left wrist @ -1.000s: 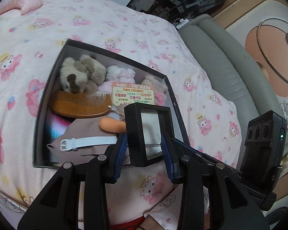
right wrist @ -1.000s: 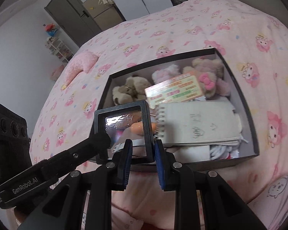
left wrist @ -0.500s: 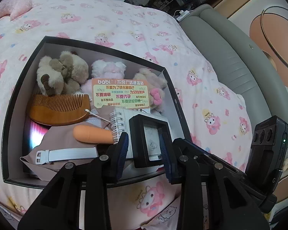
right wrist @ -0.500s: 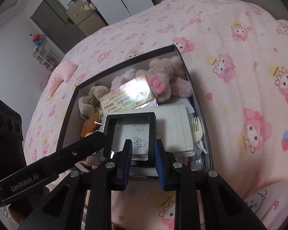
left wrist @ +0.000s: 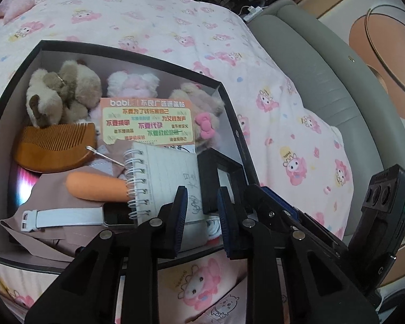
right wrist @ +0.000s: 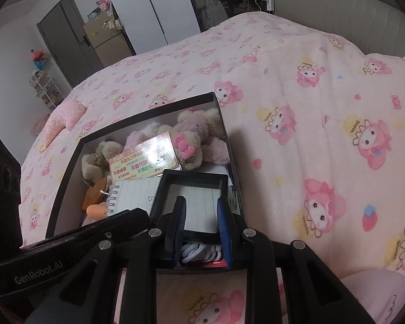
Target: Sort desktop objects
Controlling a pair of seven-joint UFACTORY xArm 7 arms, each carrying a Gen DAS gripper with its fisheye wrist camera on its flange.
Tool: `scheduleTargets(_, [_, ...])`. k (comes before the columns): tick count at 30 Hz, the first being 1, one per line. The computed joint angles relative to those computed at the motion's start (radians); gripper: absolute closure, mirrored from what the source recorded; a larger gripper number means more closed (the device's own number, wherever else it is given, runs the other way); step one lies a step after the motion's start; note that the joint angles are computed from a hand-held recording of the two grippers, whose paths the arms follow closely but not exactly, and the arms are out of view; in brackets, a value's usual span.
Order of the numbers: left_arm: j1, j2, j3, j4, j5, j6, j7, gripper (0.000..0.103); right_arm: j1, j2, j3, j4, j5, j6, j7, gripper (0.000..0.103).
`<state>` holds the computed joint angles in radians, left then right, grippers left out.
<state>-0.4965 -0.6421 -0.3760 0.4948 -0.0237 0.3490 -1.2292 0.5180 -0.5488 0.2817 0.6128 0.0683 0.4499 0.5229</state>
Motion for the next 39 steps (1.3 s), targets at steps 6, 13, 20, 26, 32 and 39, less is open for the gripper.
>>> scheduleTargets(6, [-0.033,0.095,0.037,0.048,-0.020,-0.014,0.070,0.086,-0.016,0.035,0.015,0.027,-0.018,0.049,0.030,0.082])
scheduleTargets(13, [-0.073,0.132,0.075,0.033,-0.080,-0.080,0.110,0.087,-0.004,0.033,-0.012,0.014,0.013,0.042,0.023,0.083])
scheduleTargets(20, [-0.157,0.116,0.158,-0.003,-0.167,-0.127,0.206,0.084,0.008,0.053,-0.016,0.020,0.022,0.033,0.014,0.083])
scheduleTargets(26, [0.069,-0.091,-0.029,0.094,0.034,0.226,0.134,0.062,-0.041,-0.034,0.076,0.024,-0.092,0.011,0.055,0.071])
scheduleTargets(32, [0.219,-0.299,-0.145,0.232,0.256,0.587,0.068,0.005,-0.098,-0.062,0.162,0.165,-0.215,0.127,0.108,0.021])
scheduleTargets(39, [0.279,-0.458,-0.159,0.334,0.276,0.761,0.128,0.001,-0.085,-0.084,0.185,0.287,-0.222,0.188,0.150,0.021])
